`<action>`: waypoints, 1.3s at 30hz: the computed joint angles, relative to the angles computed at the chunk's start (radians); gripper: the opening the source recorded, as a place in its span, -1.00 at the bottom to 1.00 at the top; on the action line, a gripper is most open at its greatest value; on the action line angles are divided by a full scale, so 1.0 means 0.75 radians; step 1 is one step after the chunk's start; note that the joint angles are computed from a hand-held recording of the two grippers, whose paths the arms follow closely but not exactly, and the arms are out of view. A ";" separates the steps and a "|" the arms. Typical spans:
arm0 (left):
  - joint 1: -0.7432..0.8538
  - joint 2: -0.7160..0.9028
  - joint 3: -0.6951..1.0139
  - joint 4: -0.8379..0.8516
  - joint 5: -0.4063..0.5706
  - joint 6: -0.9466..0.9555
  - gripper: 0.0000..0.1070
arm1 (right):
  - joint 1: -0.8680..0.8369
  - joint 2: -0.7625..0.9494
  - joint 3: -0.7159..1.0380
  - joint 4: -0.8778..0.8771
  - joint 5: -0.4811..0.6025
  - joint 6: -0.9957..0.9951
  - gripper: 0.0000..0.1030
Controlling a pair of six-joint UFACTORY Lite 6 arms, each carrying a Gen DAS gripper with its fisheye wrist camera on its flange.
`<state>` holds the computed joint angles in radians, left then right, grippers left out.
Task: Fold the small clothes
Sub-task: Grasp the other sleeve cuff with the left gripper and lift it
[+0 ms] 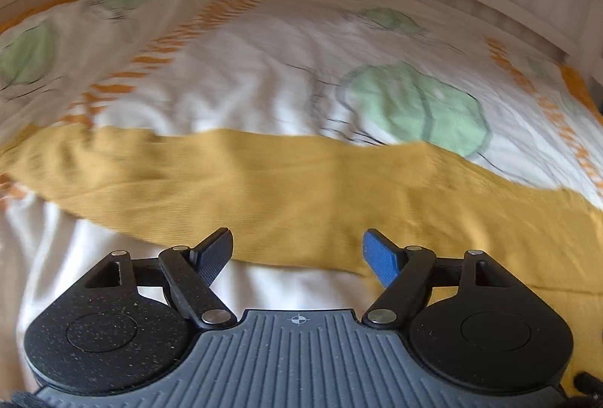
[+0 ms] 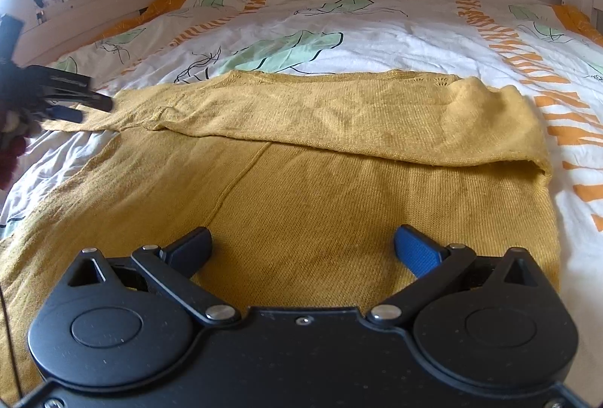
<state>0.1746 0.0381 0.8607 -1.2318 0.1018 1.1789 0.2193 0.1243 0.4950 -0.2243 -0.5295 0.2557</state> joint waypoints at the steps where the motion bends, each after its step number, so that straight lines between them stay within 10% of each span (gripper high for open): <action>1: 0.063 0.004 0.021 0.089 0.022 -0.091 0.40 | 0.012 -0.004 0.000 0.032 0.009 -0.029 1.00; 21: 0.783 0.632 0.744 0.234 0.367 -0.365 0.40 | 0.301 0.054 0.265 1.425 0.344 -1.065 1.00; 36: 0.788 1.022 1.222 0.272 0.422 -0.438 0.36 | 0.340 0.104 0.327 1.683 0.326 -1.260 1.00; 39: 0.780 1.009 1.212 0.273 0.398 -0.429 -0.79 | 0.341 0.104 0.326 1.681 0.327 -1.257 1.00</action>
